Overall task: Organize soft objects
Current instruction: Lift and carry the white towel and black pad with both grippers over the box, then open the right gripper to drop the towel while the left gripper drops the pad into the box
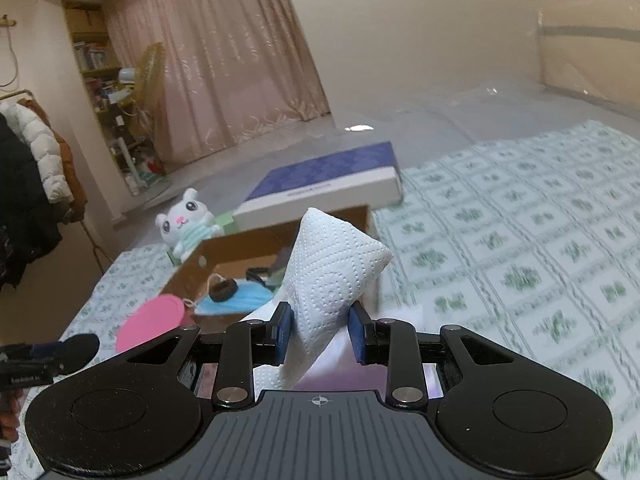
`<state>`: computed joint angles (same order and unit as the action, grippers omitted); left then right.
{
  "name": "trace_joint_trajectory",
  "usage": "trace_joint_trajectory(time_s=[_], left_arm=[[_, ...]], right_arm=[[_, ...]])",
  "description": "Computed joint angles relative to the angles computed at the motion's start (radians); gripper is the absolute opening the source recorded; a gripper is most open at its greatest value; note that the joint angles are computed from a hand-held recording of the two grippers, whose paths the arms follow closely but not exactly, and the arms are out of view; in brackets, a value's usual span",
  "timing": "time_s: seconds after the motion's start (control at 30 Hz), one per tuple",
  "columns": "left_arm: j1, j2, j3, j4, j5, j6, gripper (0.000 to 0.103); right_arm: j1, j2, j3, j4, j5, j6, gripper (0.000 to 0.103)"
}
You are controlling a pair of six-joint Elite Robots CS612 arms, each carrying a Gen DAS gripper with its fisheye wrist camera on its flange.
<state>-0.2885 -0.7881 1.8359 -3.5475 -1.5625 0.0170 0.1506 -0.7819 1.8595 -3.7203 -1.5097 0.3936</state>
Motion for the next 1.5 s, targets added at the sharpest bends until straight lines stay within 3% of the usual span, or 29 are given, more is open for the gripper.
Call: trace_joint_trajectory(time_s=[0.37, 0.83, 1.07, 1.37, 1.4, 1.5], left_arm=[[0.002, 0.050, -0.182, 0.113, -0.049, -0.033, 0.071], [-0.012, 0.188, -0.463, 0.332, -0.082, -0.052, 0.072], [-0.014, 0.225, -0.511, 0.389, -0.076, -0.094, 0.079], [-0.006, 0.214, -0.490, 0.381, -0.054, -0.069, 0.079], [-0.004, 0.212, -0.488, 0.380, -0.053, -0.070, 0.079], [-0.001, 0.208, -0.482, 0.379, -0.057, -0.076, 0.079]], right_arm=[[-0.025, 0.063, -0.174, 0.093, 0.097, -0.040, 0.031], [-0.028, 0.165, -0.383, 0.257, 0.182, -0.128, 0.031], [-0.027, 0.192, -0.426, 0.313, 0.210, -0.150, 0.031], [-0.021, 0.224, -0.495, 0.371, 0.245, -0.195, 0.032], [-0.019, 0.230, -0.506, 0.369, 0.253, -0.198, 0.033], [-0.018, 0.249, -0.538, 0.349, 0.282, -0.179, 0.062]])
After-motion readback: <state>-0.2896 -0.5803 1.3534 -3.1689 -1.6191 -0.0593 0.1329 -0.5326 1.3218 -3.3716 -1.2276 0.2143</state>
